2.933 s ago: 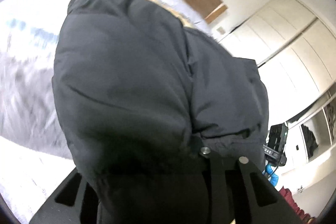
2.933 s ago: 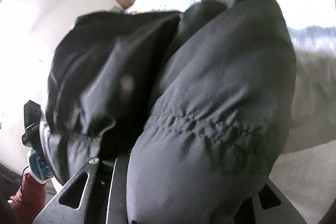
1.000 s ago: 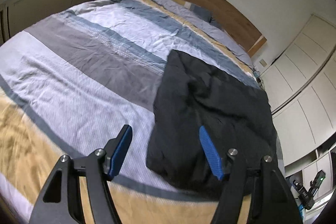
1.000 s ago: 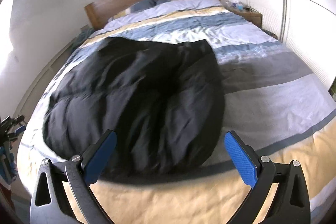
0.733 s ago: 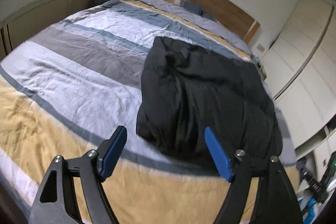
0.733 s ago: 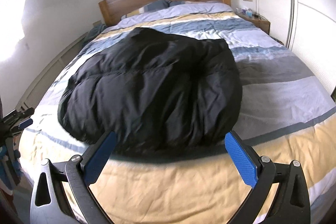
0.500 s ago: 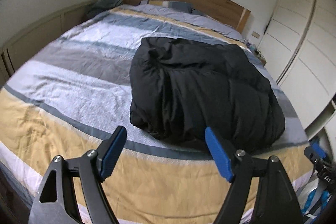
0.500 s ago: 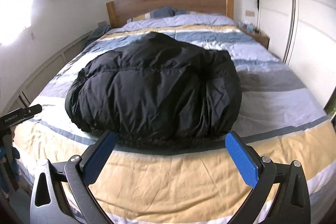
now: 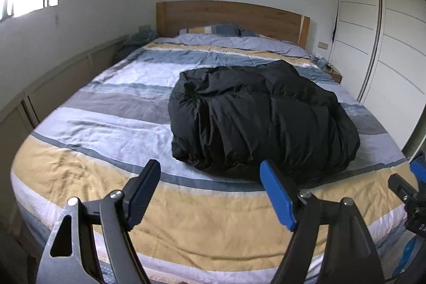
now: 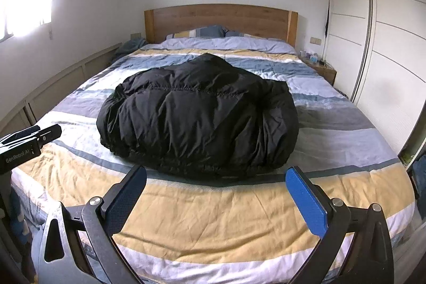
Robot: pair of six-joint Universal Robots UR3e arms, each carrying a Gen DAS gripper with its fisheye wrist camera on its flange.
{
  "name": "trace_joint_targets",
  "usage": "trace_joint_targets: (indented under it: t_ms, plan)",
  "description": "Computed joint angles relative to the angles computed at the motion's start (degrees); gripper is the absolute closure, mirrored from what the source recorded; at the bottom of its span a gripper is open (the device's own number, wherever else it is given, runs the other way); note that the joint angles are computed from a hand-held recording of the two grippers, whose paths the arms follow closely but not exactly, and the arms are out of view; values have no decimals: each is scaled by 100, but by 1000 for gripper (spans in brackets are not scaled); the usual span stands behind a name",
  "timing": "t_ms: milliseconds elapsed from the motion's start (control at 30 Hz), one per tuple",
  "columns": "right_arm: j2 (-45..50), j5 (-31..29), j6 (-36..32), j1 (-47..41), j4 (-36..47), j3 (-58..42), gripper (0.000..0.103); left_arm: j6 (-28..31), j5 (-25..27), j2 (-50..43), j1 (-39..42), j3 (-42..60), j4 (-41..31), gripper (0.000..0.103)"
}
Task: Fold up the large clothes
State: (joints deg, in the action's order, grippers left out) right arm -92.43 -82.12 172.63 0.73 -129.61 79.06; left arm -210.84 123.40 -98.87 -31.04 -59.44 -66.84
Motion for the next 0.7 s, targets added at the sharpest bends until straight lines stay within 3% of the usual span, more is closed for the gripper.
trace_joint_targets:
  t_ms: [100,433,700]
  plan:
    - [-170,-16,23,0,-132,186,0,-11,294,-122,-229,195,-111,27]
    - [-456,6,26,-49,-364,616,0,69,562,-294,-635,384,2,27]
    - [-546,60,84,-137,-452,904,0,203,521,-383,-792,317,218,27]
